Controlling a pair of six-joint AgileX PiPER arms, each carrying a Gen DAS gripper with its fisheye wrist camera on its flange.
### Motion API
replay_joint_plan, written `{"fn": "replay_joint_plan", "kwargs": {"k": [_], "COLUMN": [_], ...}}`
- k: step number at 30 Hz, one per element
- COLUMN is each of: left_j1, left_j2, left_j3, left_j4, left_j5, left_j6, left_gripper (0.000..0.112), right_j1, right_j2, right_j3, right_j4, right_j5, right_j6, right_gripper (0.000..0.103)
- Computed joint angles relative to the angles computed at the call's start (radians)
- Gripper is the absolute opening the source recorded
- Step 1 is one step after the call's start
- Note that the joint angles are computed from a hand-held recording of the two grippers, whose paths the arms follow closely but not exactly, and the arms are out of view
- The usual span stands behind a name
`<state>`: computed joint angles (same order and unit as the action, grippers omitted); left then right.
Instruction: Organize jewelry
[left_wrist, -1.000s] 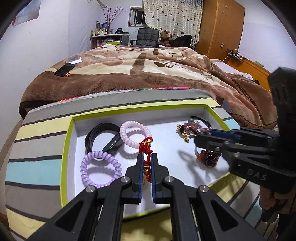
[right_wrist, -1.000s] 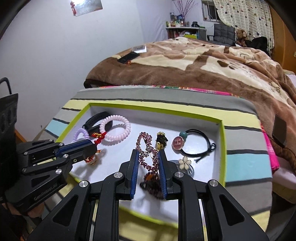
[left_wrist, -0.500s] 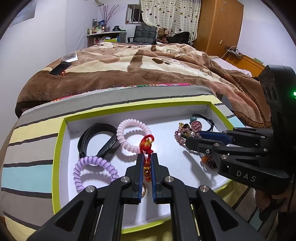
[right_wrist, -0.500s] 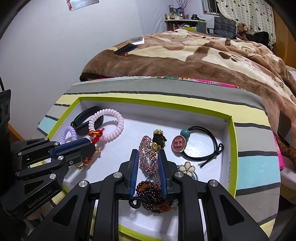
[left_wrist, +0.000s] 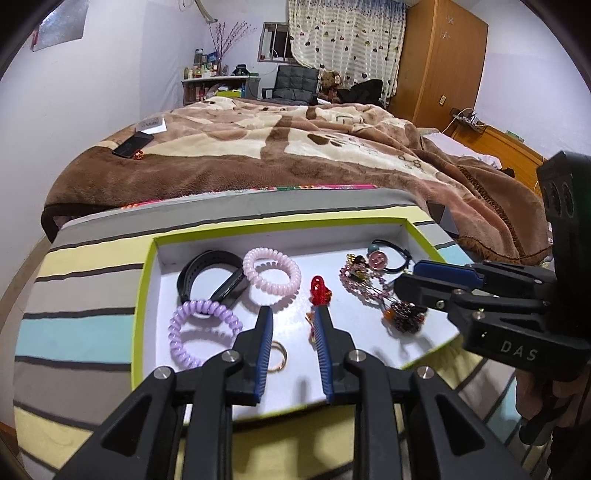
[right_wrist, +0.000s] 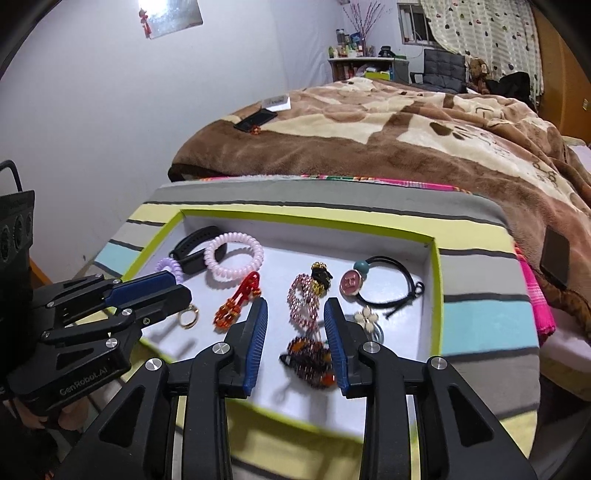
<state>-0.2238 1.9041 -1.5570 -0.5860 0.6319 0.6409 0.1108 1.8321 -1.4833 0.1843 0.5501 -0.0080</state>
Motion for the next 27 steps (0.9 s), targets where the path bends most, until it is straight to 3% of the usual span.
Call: {"fn": "replay_joint_plan", "kwargs": {"k": [11, 19, 27], "left_j1": [0.019, 0.044, 0.055], "left_j2": [-0.260, -0.443, -0.630], "left_j3": [0.310, 0.534, 0.714], "left_j4": [-0.122, -0.203, -0.189], "left_j5": [-0.102, -0.144, -0.173], "left_j6": [0.133, 0.196, 0.207], "left_gripper": [0.024, 0.026, 0.026], "right_j1": [0.056, 0.173, 0.353], "right_j2": [-0.283, -0.507, -0.655], "right_j3": [0.321, 0.531, 0.673], "right_j4": [-0.119, -0.403, -0.769], "right_j5": [-0.124, -0.154, -0.078], "right_j6": [0.161, 0.495, 0.937], "right_gripper": [0.033, 0.033, 0.033]}}
